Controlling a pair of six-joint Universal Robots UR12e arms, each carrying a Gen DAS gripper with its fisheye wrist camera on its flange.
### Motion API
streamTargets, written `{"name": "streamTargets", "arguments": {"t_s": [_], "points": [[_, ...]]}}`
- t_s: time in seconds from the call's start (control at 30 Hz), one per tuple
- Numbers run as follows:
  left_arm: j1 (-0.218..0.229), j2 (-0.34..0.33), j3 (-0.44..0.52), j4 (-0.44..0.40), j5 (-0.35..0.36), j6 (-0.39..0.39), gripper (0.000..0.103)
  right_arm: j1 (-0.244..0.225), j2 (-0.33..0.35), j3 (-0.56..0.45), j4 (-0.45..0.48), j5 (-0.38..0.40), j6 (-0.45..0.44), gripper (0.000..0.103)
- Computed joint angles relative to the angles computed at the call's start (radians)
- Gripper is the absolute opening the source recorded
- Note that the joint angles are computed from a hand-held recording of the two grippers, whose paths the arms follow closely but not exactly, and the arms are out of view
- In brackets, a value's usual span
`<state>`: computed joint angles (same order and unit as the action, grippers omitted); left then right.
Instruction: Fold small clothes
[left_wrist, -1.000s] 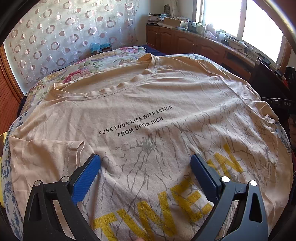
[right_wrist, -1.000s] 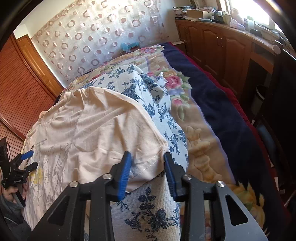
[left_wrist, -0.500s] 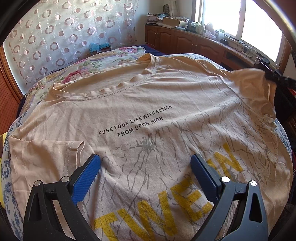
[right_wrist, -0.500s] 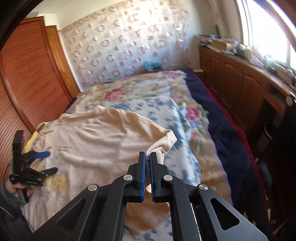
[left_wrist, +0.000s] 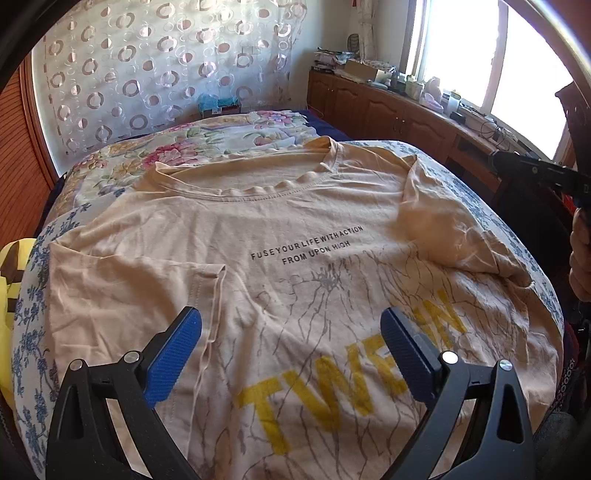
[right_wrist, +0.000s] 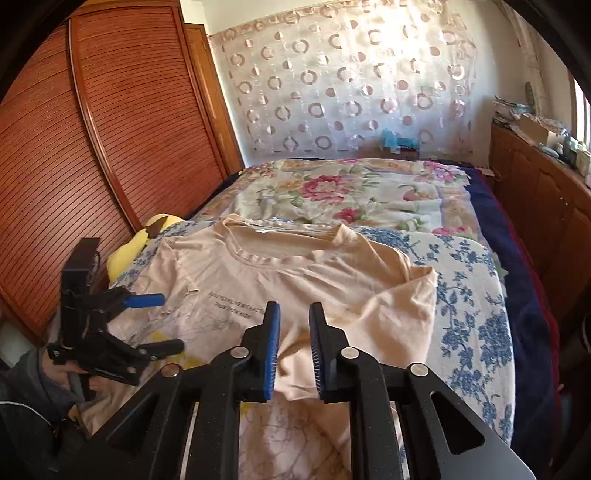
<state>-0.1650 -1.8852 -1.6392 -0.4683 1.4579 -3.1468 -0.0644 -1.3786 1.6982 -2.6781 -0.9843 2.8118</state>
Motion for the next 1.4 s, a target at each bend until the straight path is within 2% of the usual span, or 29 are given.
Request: {"name": "streamTargets", "arguments": {"t_s": [0.27,0.6,0.73,0.77,0.8,0.9,1.13,1.23,1.4], "points": [[-0.001,0.002,-0.005,0.018,-0.006,-0.011,0.098,-0.011,-0.027,0.048,0.009,-0.144,0.067,0.027],[-0.007,0.008,-0.009,0.021,-0.009,-0.003,0.098,0.005,0.009,0.013,0.108,-0.22,0.09,0.03],[-0.006,0.008,-0.01,0.021,-0.008,-0.014,0.098,0.001,0.01,0.005,0.129,-0.205,0.069,0.029],[-0.007,0.008,-0.01,0.02,-0.006,-0.015,0.098,0.004,0.011,0.005,0.129,-0.205,0.061,0.022],[-0.007,0.007,-0.009,0.019,-0.005,-0.015,0.098,0.005,0.013,0.005,0.132,-0.201,0.052,0.008],[-0.008,0.007,-0.01,0.02,-0.005,-0.013,0.098,0.005,0.009,0.016,0.107,-0.19,0.038,0.004],[-0.01,0.002,-0.004,0.024,-0.004,-0.017,0.098,-0.015,-0.031,0.058,0.072,-0.096,0.005,0.003],[-0.012,-0.001,0.0,0.028,-0.003,-0.022,0.098,-0.015,-0.048,0.07,0.1,-0.073,-0.037,0.003],[-0.015,-0.006,0.009,0.024,-0.006,-0.024,0.098,-0.009,-0.063,0.073,0.202,-0.049,-0.11,0.004]]}}
